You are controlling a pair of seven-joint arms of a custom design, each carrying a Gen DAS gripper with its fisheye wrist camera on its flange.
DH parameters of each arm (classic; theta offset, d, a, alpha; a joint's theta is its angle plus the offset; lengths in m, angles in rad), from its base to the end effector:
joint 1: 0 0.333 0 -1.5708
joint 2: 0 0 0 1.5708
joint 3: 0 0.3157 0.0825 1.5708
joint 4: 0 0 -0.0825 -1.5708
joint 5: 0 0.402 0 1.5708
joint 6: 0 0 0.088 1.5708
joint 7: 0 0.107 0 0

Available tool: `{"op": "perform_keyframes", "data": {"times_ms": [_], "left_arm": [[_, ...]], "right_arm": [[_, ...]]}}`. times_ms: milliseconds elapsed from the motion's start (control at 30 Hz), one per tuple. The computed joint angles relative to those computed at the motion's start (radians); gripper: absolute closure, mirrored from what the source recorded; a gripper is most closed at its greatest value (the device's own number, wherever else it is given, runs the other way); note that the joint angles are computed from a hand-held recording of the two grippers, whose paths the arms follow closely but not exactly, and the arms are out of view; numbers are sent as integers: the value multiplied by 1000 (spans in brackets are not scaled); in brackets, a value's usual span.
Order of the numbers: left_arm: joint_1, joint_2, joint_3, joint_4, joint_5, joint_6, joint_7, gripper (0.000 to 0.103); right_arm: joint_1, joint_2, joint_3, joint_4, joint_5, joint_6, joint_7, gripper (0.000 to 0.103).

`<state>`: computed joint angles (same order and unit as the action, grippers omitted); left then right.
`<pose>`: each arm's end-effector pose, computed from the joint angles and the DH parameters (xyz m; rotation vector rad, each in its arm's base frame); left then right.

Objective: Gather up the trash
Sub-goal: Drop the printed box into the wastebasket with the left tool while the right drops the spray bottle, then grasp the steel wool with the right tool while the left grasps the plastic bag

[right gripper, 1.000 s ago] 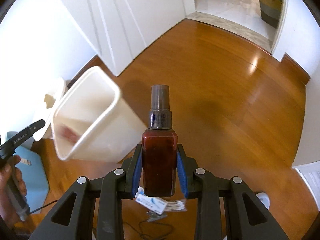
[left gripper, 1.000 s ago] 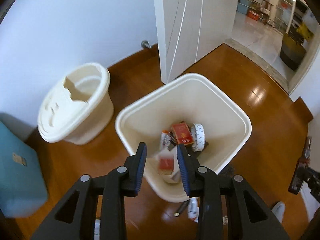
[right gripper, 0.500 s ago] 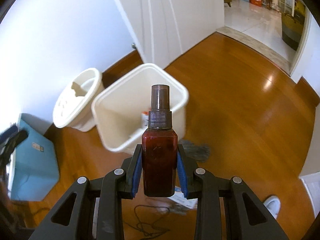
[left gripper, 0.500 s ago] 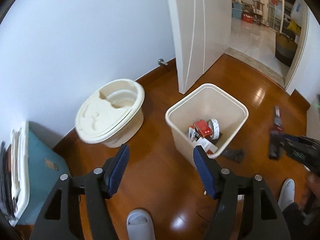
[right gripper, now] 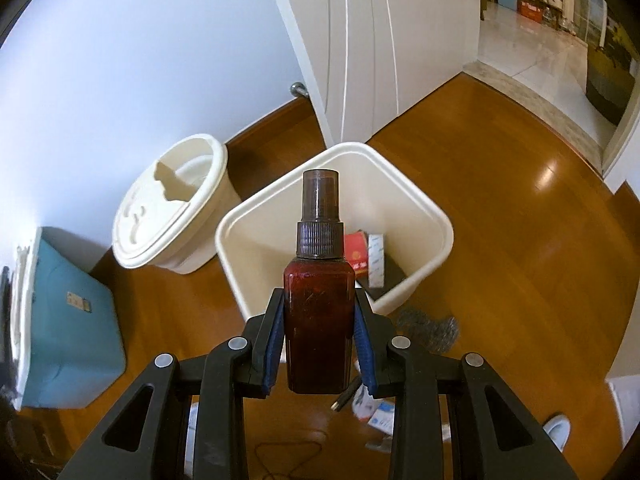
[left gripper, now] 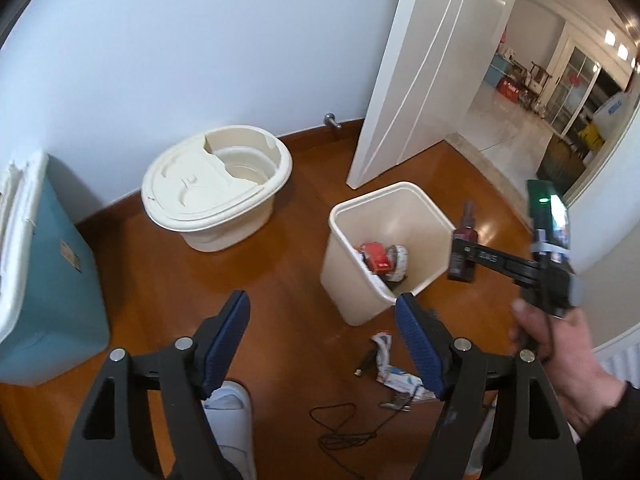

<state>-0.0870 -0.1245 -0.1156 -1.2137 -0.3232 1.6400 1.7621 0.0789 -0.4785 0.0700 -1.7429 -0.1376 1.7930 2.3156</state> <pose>0.4718 -0.1370 0.8744 -1.4923 2.4213 -0.8856 0.4118 0.0620 0.8036 -1.2422 2.3577 -0.4617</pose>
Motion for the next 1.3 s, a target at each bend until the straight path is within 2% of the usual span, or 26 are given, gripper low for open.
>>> {"op": "perform_keyframes", "data": {"times_ms": [200, 300, 433, 600, 667, 733, 833, 900, 1000, 1067, 1167, 1300], "left_arm": [[1, 47, -5, 62, -22, -51, -44, 28], [1, 49, -11, 59, -3, -53, -40, 28], [-1, 60, -18, 64, 22, -75, -53, 28], [-9, 43, -23, 47, 13, -95, -39, 28], [-11, 24, -21, 21, 5, -91, -27, 28], [-15, -9, -22, -30, 12, -80, -20, 28], [-30, -66, -34, -143, 44, -46, -39, 28], [-46, -128, -43, -265, 52, 25, -41, 28], [-84, -244, -61, -486, 70, 161, -1, 28], [-104, -301, -77, -616, 96, 242, -1, 28], [-106, -348, -102, -757, 149, 333, -95, 28], [-119, -362, -125, -882, 221, 397, -192, 28]], "right_arm": [[-10, 101, -41, 16, 23, 30, -35, 70], [-6, 162, -73, 22, 98, 40, -40, 67], [5, 164, -77, 23, 143, 44, -76, 67], [38, 14, -94, -63, 235, -51, -199, 65], [43, -73, -94, -113, 232, -122, -258, 48], [40, -140, -90, -160, 213, -177, -304, 37], [4, -256, -102, -275, 174, -236, -344, 37], [-34, -311, -119, -360, 138, -242, -361, 37], [-59, -345, -143, -477, 89, -190, -449, 37], [-60, -346, -157, -554, 65, -117, -534, 37], [-60, -297, -169, -626, 59, 6, -643, 37], [-64, -210, -177, -705, 75, 163, -760, 37]]}}
